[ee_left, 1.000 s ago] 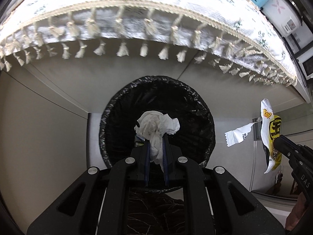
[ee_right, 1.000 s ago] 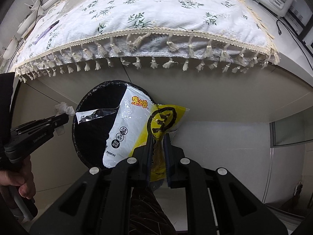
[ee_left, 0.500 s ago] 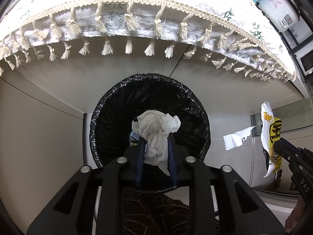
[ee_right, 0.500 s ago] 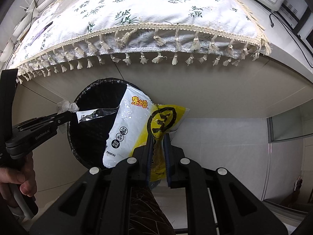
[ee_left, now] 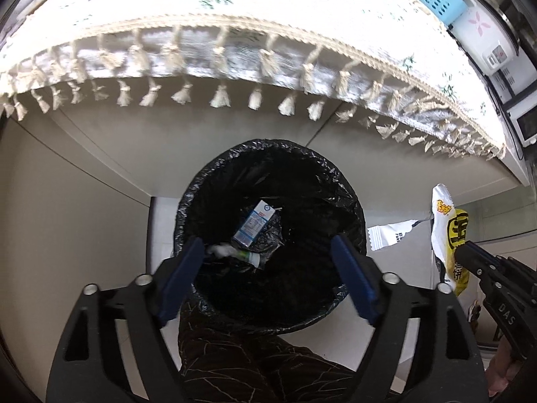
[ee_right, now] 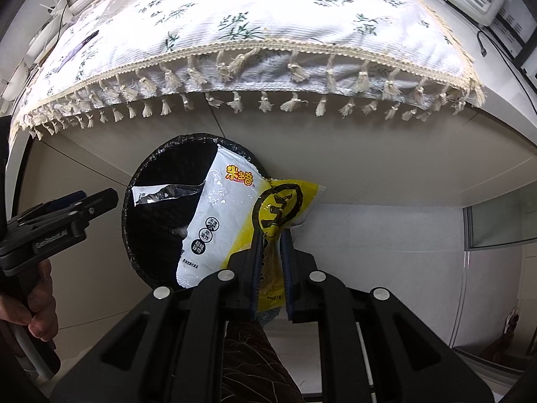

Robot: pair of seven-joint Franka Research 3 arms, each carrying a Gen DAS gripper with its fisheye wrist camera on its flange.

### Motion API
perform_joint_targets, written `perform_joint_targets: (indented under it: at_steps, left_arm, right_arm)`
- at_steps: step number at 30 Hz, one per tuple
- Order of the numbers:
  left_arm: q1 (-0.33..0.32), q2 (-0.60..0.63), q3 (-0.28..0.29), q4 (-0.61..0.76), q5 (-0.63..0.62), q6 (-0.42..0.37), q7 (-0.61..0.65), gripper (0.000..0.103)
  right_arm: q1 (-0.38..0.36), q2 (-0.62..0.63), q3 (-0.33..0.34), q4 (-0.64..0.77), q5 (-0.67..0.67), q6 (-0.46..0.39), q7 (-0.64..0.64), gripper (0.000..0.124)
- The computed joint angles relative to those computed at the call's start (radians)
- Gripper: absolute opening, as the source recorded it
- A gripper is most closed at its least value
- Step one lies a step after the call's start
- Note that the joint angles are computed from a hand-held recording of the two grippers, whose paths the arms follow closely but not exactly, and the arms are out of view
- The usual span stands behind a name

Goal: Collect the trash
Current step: 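Lower the yellow snack bag into the bin and open the right tool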

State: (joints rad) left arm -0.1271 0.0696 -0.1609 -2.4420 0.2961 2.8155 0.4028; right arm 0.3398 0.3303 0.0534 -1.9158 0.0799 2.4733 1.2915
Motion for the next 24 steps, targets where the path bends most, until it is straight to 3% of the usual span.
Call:
perform_joint_targets:
  at_steps: [5, 14, 24]
  left_arm:
    - [0.004, -0.052, 0.007, -0.032, 0.052, -0.034, -0.069, 0.097]
    - [0.033, -0.147, -0.001, -0.098, 0.092, -0.080, -0.119, 0.097]
    - [0.052, -0.211, 0.000, -0.163, 0.054, -0.123, -0.112, 0.097]
  right_arm:
    - [0.007, 0.014, 0.008, 0.007, 0.005, -0.001, -0.013, 0.011]
    - [0.029, 0.038, 0.022, 0.023, 0.015, -0.004, -0.043, 0.011]
    - [0.069, 0.090, 0.029, 0.063, -0.002, -0.016, -0.054, 0.011]
